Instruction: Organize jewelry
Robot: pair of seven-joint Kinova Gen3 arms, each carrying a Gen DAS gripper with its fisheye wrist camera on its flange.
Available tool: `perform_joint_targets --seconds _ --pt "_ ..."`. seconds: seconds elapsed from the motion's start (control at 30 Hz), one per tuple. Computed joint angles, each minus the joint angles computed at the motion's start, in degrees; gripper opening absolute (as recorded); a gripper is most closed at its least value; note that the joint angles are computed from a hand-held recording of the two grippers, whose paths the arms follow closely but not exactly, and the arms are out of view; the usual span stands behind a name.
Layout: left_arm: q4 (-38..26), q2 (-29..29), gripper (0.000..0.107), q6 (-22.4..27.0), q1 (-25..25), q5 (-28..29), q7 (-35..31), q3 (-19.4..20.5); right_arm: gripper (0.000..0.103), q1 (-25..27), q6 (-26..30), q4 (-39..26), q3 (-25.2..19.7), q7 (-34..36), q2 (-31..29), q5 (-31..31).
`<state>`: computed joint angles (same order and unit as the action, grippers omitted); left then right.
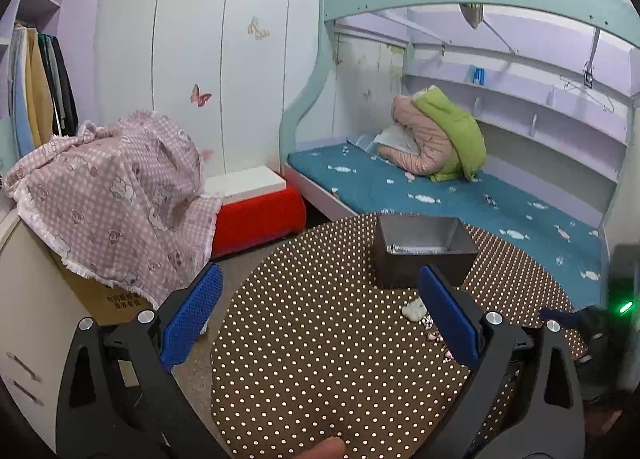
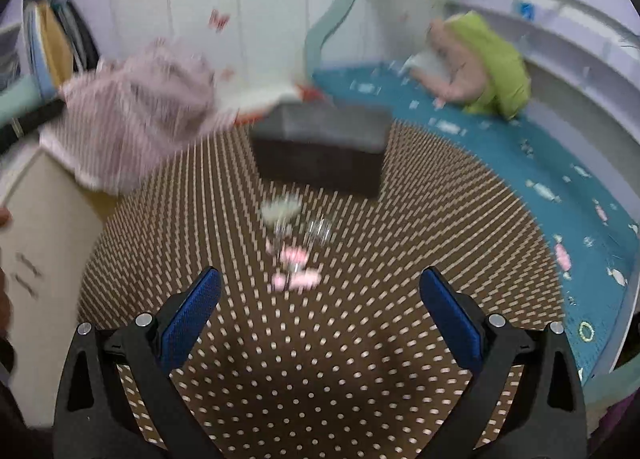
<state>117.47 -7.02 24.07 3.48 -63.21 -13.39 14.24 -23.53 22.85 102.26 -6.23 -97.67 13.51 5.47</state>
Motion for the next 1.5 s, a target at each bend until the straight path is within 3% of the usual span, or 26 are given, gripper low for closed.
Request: perform_joint_targets --seconds 0.13,0.3,0.5,0.63,0.97,1.3,1.4,1.5 --pt "-0.55 1.85 0.098 -0.17 0.65 1.09 -1.26 -0.93 0.082 2.3 1.72 -2.25 -1.86 4.26 3.77 -3.48" --pt "-1.83 4.27 0.098 -0.53 2.27 4.11 -4.18 -3.29 0.074 3.6 1.35 -3.65 -2.71 7.78 6.03 -5.93" --pt "-2.56 6.28 0.098 -0.96 4.29 5.33 -5.59 -5.55 0.054 1.5 -0.46 -3.22 -1.26 9.23 7.32 -4.44" --pt "-3.24 7.58 0.098 -1.17 5.55 6.85 -7.11 -6.98 0.034 2.29 -0.84 -3.12 -1.69 10.16 7.21 -5.09" --pt "-6.23 12.8 0.098 -1.79 8.96 14.5 -16.38 -10.4 0.031 6.55 -0.7 -2.59 -4.44 16.09 6.85 -9.52" --pt "-14.17 21.83 0.098 -0.12 10.68 26.33 -32.76 -11.56 0.03 9.43 -0.92 -2.77 -6.3 22.52 7.17 -13.9" --pt "-15.96 23.52 0.098 0.28 10.08 30.95 -37.89 -10.86 0.018 10.8 -0.85 -2.39 -6.29 23.01 6.56 -15.85" --pt "-17.9 25.39 0.098 0.85 10.42 34.3 -41.95 -10.8 0.017 11.77 0.81 -3.25 -6.33 23.98 6.97 -17.07"
